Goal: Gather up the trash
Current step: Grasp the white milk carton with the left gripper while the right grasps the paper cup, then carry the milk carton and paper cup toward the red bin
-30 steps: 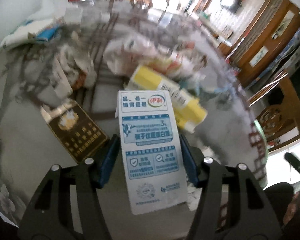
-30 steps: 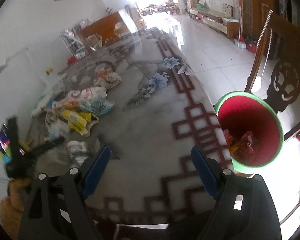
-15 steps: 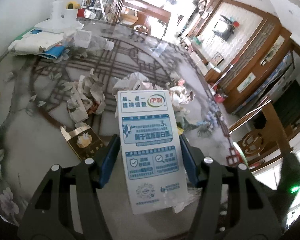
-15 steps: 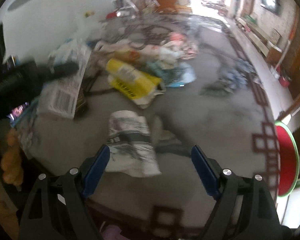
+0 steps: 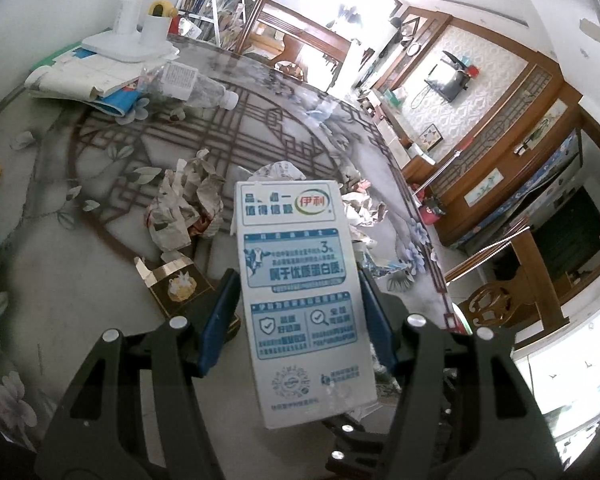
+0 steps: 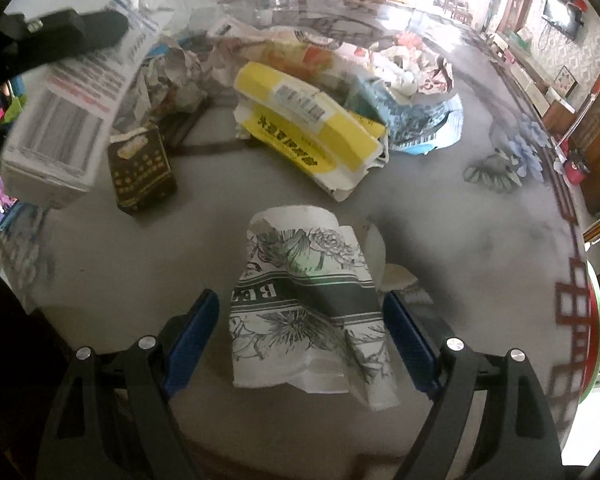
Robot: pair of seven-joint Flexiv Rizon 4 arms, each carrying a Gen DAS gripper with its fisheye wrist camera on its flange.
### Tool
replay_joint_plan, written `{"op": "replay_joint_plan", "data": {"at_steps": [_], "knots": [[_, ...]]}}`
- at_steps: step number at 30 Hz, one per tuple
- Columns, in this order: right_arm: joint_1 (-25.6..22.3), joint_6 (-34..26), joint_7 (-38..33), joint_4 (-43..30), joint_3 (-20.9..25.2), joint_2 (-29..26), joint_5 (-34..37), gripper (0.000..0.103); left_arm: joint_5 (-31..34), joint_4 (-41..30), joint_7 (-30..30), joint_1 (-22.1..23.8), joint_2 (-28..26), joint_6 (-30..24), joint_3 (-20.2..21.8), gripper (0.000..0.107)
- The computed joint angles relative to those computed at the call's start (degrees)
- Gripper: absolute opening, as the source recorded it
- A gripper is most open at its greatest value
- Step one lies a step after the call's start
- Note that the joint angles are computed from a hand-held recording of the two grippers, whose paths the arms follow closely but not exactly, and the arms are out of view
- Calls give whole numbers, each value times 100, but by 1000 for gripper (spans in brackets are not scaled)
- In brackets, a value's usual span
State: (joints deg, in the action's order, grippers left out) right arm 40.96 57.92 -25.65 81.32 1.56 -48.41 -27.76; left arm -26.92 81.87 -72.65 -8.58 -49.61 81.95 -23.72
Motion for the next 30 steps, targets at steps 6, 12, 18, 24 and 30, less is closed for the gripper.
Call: {"op": "replay_joint_plan", "data": {"at_steps": [6,12,18,24,30], "knots": [[-16,456,154,247,-97,53,2,68,44,-43,-90,-100,-4,-81,131,58],[154,1074,820,872,-528,451,-330,68,110,-91,-134,-190,-26,-152,245,58],[361,1561,1753,1548,-1052,923,-900,68,190,-159,-162,-290,-50,-257,374,58],[484,1844,2674,2138,-1402,1355,-1643,68,262,-224,-67,-348,-110,-361,378,58],[395,1986,3506,2493,-1495,1619,-2396,68,360,-306,-50,-501,-153,-464,533,58]]}}
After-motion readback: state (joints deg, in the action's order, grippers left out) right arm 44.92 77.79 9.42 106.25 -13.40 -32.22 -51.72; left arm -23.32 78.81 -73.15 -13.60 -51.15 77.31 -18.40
